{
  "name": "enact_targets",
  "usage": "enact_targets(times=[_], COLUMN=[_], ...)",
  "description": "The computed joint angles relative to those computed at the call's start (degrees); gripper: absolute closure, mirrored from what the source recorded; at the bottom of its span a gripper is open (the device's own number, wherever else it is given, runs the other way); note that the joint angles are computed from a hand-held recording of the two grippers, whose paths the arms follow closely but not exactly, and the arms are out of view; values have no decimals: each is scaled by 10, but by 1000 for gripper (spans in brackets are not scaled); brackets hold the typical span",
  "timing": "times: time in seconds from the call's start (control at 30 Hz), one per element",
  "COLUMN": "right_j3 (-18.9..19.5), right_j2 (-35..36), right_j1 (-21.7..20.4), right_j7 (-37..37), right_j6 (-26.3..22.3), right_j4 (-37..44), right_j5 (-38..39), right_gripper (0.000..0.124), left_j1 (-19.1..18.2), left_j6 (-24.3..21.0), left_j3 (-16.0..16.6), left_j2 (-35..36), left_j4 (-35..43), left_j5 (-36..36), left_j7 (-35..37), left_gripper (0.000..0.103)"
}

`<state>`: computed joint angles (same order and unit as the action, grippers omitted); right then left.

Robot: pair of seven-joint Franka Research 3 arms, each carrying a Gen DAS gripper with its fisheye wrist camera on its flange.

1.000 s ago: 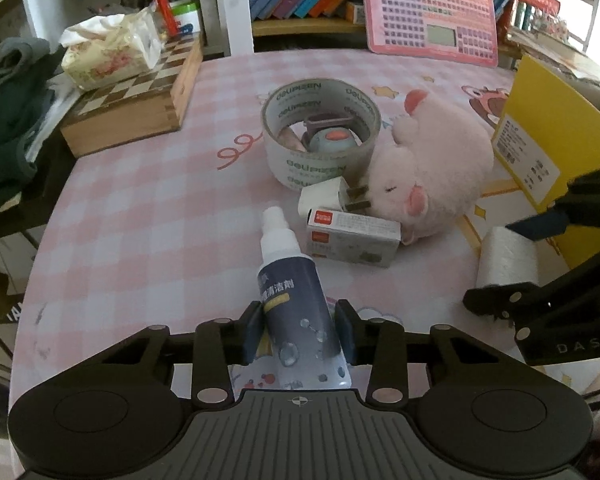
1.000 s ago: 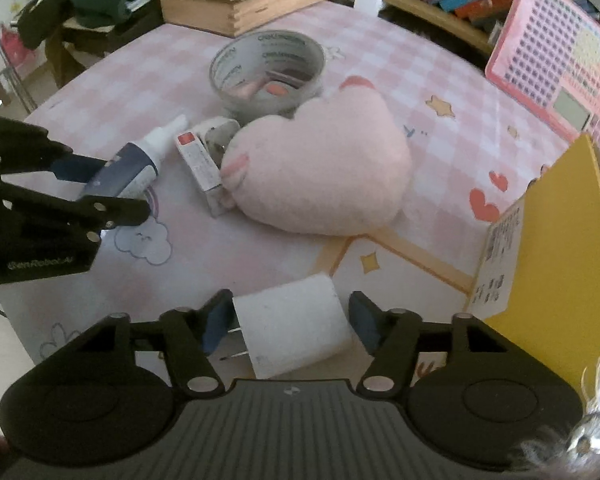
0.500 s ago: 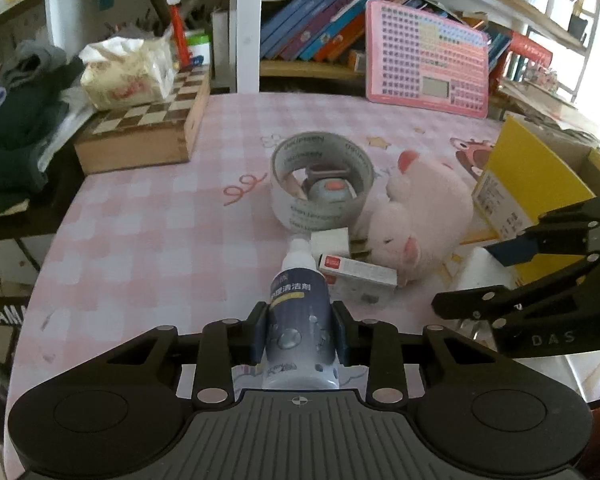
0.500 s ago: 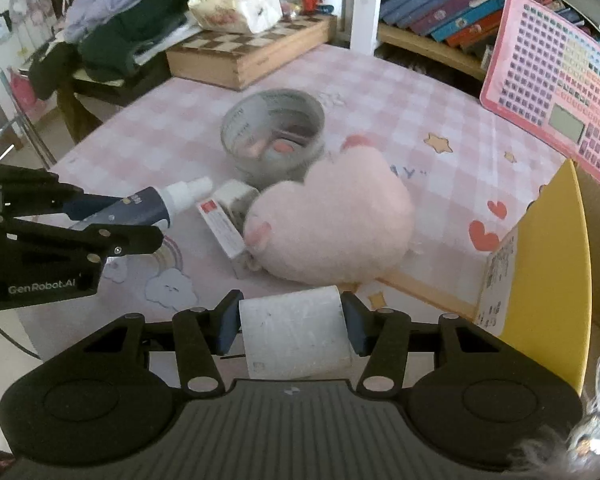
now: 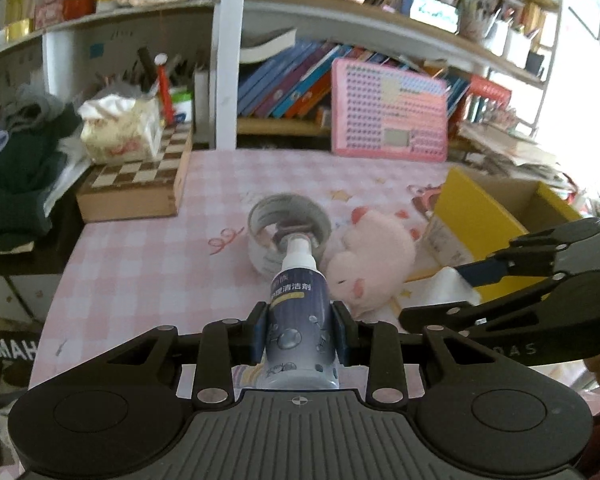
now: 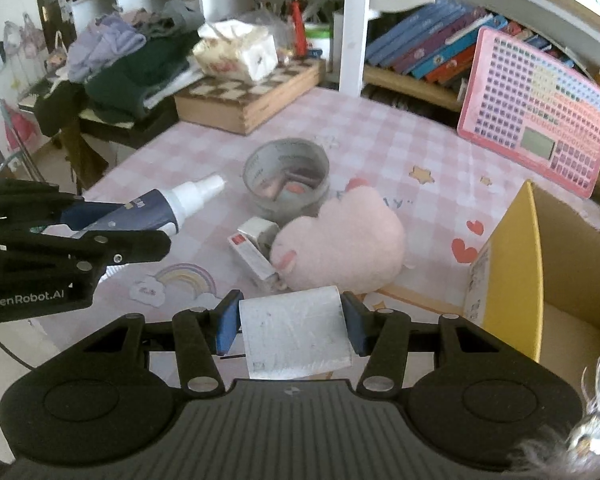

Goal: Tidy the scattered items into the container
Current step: 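Lift both held items and carry them over the yellow box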

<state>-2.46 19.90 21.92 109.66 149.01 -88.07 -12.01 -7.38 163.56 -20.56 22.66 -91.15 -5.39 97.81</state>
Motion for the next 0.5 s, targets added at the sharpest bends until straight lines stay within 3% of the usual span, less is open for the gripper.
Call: enact_targets(times=[0.3, 0.5], right_j3=[-11, 2], right_j2=[-60, -103], right_j1=[27, 29], right_j7=[106, 191], right_j6=[26, 27], right_j4=[-65, -110], right_j5=[-87, -160], right_gripper=[74, 74], left_j1=[56, 72], left_j6=[38, 48], left_j3=[-63, -84], left_j2=[-61, -103], left_j4=[-74, -111], left_j5=[-107, -215], left_j7=[113, 218], left_gripper=[71, 71])
